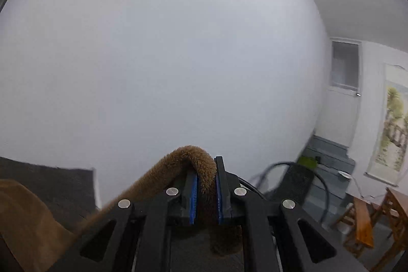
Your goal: Fold clothes
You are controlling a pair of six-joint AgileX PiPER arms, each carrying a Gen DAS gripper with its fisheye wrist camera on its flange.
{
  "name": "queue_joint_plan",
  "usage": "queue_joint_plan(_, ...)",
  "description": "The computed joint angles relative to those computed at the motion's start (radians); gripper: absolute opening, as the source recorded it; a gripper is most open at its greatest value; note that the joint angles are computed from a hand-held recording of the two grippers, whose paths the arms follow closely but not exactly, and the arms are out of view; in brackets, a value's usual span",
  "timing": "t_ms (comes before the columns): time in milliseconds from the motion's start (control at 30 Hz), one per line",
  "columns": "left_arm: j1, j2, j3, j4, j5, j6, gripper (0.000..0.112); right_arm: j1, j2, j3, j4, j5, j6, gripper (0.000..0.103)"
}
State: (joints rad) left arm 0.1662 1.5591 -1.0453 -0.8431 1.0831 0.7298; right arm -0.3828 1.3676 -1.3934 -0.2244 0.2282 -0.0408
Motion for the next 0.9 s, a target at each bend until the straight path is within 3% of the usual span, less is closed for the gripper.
queue_joint_plan(67,0.058,0.035,-0.056,-0.037,0.074,-0.019,0.103,0.065,-0.010,-0.008,0.030,-0.009,-0.021,0.012)
queue_joint_plan(167,0.103,0.026,-0.099,-0.023,0.060,-0.037,0.103,0.173,-0.017,-0.020,0.111,-0.033,-0.116,0.012)
queue_joint_plan(333,0.192,0.059,-0.136,-0.044,0.074,-0.050,0.103,0.437,-0.079,0.093,0.429,-0.096,-0.598,0.012)
queue_joint_plan(433,0.237,0.082,-0.144,-0.050,0.083,-0.061,0.103,0.591,-0.067,0.115,0.579,0.035,-0.898,0.013)
queue_joint_plan(500,0.261,0.093,-0.133,-0.048,0.086,-0.061,0.103,0.671,-0.028,0.098,0.541,0.166,-0.978,0.013)
queue_joint_plan(533,0.272,0.103,-0.135,-0.045,0.090,-0.062,0.103,0.718,-0.004,0.101,0.462,0.214,-0.970,0.019)
queue_joint_plan(600,0.291,0.120,-0.138,-0.039,0.095,-0.065,0.103,0.794,0.012,0.169,0.290,0.207,-0.911,0.062)
queue_joint_plan(633,0.297,0.123,-0.136,-0.036,0.094,-0.066,0.103,0.815,0.015,0.218,0.258,0.183,-0.929,0.091)
queue_joint_plan(667,0.301,0.128,-0.134,-0.035,0.092,-0.066,0.103,0.823,-0.002,0.279,0.266,0.145,-0.973,0.095)
queue_joint_plan(733,0.307,0.138,-0.134,-0.033,0.092,-0.069,0.103,0.798,-0.012,0.317,0.355,0.154,-1.088,0.095)
queue_joint_plan(900,0.302,0.163,-0.155,-0.044,0.104,-0.079,0.103,0.650,-0.065,0.299,0.653,0.287,-1.261,0.095)
